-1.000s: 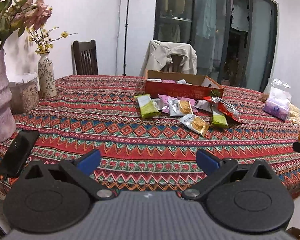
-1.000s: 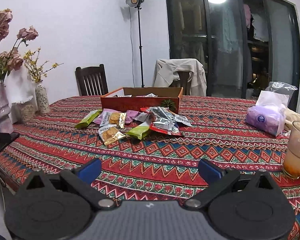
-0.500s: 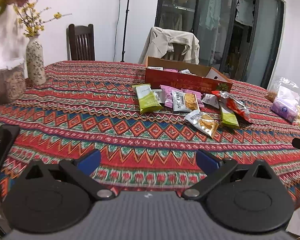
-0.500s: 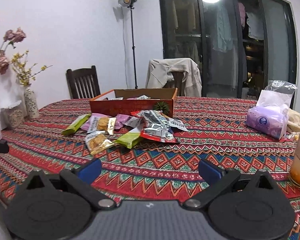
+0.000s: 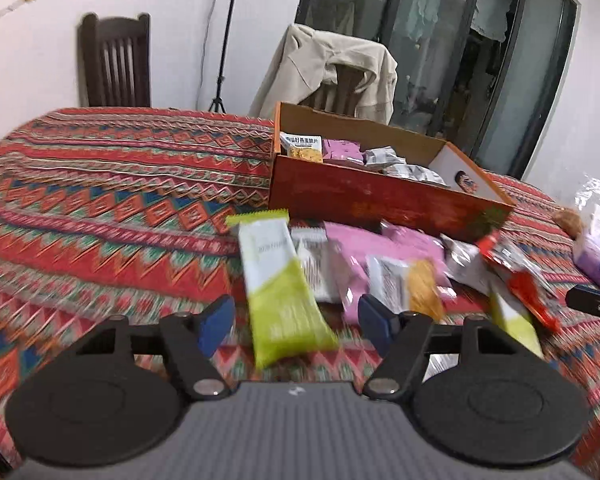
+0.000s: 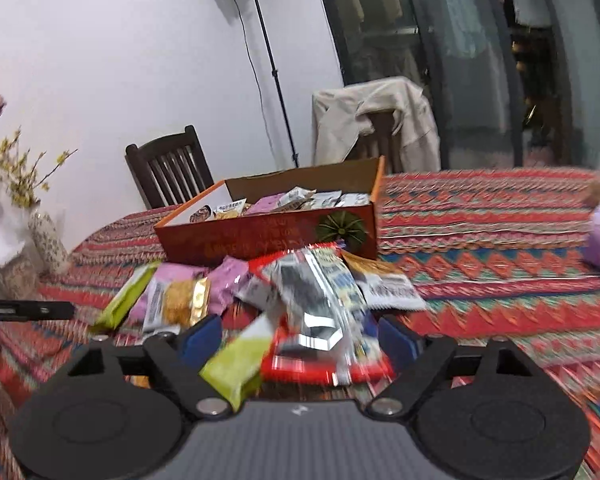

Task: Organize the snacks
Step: 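Grasp a green-and-white bar with the left tool while the right tool grasps a silver foil packet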

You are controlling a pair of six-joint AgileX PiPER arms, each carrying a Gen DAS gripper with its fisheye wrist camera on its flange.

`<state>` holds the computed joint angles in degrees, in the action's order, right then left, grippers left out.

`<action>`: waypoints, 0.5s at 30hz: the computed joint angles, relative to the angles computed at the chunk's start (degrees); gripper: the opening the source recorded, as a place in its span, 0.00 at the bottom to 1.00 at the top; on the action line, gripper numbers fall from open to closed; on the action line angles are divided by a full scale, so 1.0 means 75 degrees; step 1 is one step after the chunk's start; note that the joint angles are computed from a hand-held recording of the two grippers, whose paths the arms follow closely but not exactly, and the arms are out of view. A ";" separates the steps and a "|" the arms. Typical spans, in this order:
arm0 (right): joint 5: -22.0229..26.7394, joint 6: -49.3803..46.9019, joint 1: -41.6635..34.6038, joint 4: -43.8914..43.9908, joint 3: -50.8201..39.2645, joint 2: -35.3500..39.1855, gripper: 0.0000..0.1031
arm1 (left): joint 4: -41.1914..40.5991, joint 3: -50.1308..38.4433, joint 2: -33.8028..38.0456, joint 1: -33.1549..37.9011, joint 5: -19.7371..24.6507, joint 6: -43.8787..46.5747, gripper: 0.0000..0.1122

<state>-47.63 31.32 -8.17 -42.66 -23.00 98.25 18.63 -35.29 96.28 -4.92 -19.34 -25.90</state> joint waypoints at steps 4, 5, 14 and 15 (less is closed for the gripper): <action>0.0633 0.0125 0.0671 0.0559 -0.1369 0.1064 0.69 | 0.0064 -0.0898 0.1133 0.0050 -0.0034 -0.0048 0.58; 0.0763 -0.0031 0.0845 0.0856 -0.1563 0.1246 0.68 | 0.0319 -0.0989 0.1332 0.0129 -0.0188 -0.0278 0.58; 0.0267 -0.0050 0.0595 0.0934 -0.1832 0.1834 0.49 | 0.0194 -0.0922 0.1877 0.0359 -0.1211 0.0199 0.40; 0.0180 0.0063 0.0528 0.0859 -0.1815 0.1867 0.48 | -0.0137 -0.0878 0.1899 0.0273 -0.1276 0.0554 0.36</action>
